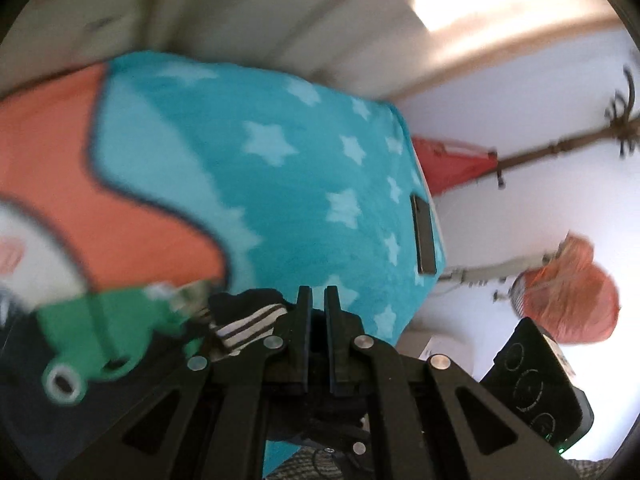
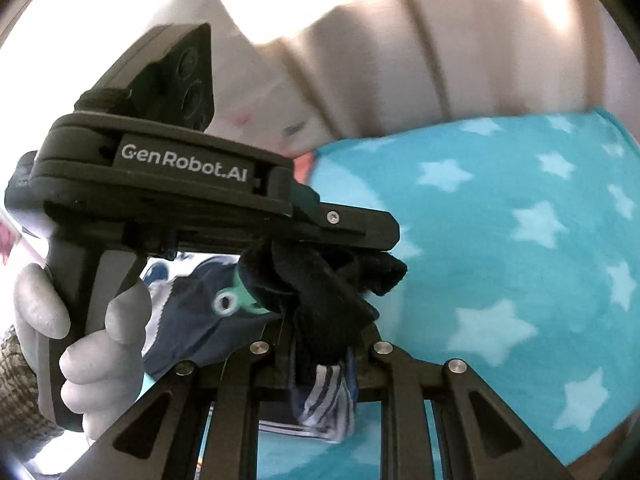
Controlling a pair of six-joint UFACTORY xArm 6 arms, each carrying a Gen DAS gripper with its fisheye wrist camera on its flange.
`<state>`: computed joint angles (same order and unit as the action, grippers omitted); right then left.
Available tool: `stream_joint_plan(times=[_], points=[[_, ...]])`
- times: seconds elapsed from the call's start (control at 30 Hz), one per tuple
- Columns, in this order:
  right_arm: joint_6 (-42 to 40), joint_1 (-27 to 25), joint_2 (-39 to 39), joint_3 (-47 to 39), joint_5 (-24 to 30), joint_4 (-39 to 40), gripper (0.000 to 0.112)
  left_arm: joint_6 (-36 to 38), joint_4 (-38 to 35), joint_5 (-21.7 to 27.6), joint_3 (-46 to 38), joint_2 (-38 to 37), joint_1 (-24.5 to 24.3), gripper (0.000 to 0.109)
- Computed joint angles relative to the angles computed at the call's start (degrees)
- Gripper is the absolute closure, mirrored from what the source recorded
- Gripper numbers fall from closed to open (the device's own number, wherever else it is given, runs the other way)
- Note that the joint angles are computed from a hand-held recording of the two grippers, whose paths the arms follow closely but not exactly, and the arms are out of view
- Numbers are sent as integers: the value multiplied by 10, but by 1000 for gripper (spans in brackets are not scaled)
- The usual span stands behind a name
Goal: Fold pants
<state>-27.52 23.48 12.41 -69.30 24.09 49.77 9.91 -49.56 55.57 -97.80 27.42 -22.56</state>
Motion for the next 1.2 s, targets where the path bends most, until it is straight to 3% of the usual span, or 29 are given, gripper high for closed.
stream_joint_plan(times=[0.1, 0.2, 0.23, 0.27, 0.37, 0.43, 0.53, 0.6, 0.63, 0.7, 0.83, 0.9, 1.0, 1.1, 1.2], points=[[-26, 28, 18, -21, 30, 4, 89, -1, -7, -43, 94, -53, 16, 103], [-37, 52, 44, -45, 62, -5, 74, -6, -10, -67, 168, -102, 41, 99], [-34, 61, 53, -52, 75, -16, 71, -5, -8, -82, 199, -127, 50, 93], [-29, 68, 57, -57, 83, -25, 71, 0, -8, -93, 222, -148, 56, 85], [-7, 81, 50, -60, 98, -57, 69, 18, -2, -124, 289, -219, 80, 74], [-12, 75, 24, -54, 124, -37, 70, 19, 22, -145, 327, -262, 93, 69], [28, 67, -25, -25, 102, -68, 70, 15, 65, -175, 379, -321, 109, 66], [90, 63, -26, -29, 83, -130, 76, 18, 80, -185, 406, -351, 122, 64], [137, 62, -17, -38, 75, -180, 91, 19, 86, -189, 418, -363, 127, 63], [224, 62, 16, -75, 85, -263, 103, 31, 87, -189, 435, -381, 137, 63], [250, 73, 93, -141, 122, -221, 103, 37, 105, -185, 468, -408, 155, 63], [287, 83, 129, -171, 142, -254, 103, 40, 107, -180, 486, -423, 168, 63], [316, 89, 145, -161, 94, -268, 104, 48, 110, -171, 513, -447, 191, 63], [313, 76, 156, -190, 131, -230, 103, 57, 104, -171, 532, -461, 211, 63], [306, 69, 110, -151, 91, -194, 103, 52, 110, -180, 541, -472, 221, 63]])
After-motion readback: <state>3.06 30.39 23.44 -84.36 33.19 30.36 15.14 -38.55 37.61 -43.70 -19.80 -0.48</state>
